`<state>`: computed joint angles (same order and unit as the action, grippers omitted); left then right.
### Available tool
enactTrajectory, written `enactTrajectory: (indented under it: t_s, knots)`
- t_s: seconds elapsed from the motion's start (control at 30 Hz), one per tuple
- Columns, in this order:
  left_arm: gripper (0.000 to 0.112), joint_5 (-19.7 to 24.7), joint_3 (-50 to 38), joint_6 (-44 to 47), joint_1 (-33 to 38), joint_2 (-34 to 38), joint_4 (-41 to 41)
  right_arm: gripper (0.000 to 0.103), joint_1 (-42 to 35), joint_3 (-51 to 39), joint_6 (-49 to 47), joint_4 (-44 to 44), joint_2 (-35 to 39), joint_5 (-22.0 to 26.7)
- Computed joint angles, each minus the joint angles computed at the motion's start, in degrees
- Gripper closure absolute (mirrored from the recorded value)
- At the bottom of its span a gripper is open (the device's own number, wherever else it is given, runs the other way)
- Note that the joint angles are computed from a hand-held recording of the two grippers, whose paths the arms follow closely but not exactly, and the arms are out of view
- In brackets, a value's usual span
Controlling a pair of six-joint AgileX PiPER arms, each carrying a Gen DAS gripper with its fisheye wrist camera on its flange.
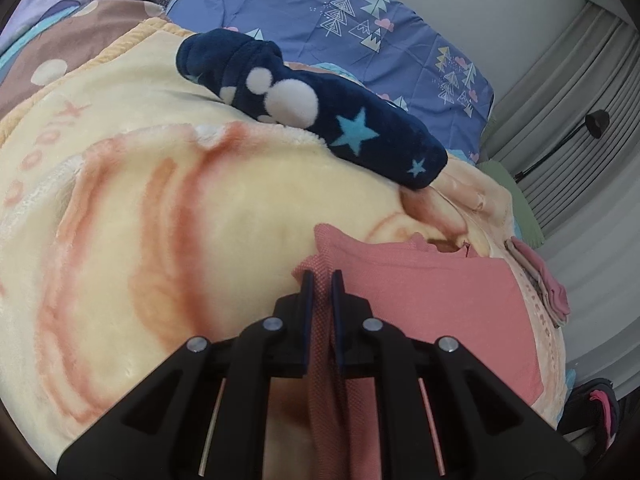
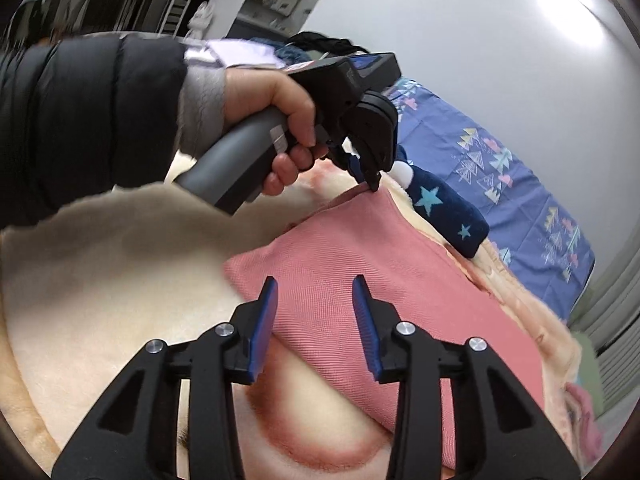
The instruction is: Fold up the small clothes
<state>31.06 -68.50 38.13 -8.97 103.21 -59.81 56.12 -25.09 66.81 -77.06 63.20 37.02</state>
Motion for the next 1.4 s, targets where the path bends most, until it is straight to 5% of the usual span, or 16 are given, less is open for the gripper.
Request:
enactTrajectory:
  t_s: [0.2, 0.33, 0.6, 0.73, 0.9, 1.1, 1.2, 1.23, 1.27, 1.33, 1.4]
  knots:
    - [0.094, 4.8, 2.4, 16.8, 4.7, 5.1, -17.1, 0.056, 11.7, -0.3, 6.0, -6.4, 12.4, 14.8]
    - [0.078, 8.8, 2.7, 20.9, 5.5, 5.8, -20.0, 0.055, 14.5, 0.1, 5.1, -5.1, 14.4, 18.7]
    - [0.072, 11.0, 2.6, 22.9, 5.5, 6.4, -20.2, 0.051, 10.7, -5.9, 6.8, -6.8, 23.5, 18.9]
    - [0.072, 15.8, 2.3, 23.8, 8.1, 8.0, -22.9, 0.051, 5.7, -11.5, 8.2, -8.2, 28.6, 17.8]
    - [0.063, 22.3, 2.4, 24.3, 10.8, 9.6, -26.8, 0.051, 5.6, -10.1, 9.2, -8.0, 26.4, 18.0]
    - [0.051, 19.1, 2.3, 24.9, 7.9, 8.3, -24.8, 0.051, 1.3, -12.1, 7.8, -8.1, 27.3, 13.4]
    - [0.055, 18.5, 0.7, 23.2, 7.3, 9.6, -25.2, 0.059, -1.0, -12.9, 7.2, -7.7, 27.1, 10.0]
    - [0.063, 17.4, -0.5, 21.3, 6.6, 10.1, -24.1, 0.062, -1.4, -13.2, 7.2, -7.7, 27.2, 9.2]
    - [0.085, 16.0, -2.1, 18.3, 5.6, 10.6, -21.6, 0.067, -1.6, -13.4, 7.0, -7.8, 27.5, 8.6]
    - [0.1, 15.6, -5.1, 12.4, 4.4, 12.0, -17.0, 0.073, -1.6, -13.7, 7.7, -8.6, 27.9, 8.9]
    - [0.101, 13.1, -5.4, 10.1, 3.1, 11.0, -15.3, 0.099, -1.7, -13.6, 10.1, -9.1, 27.3, 11.0]
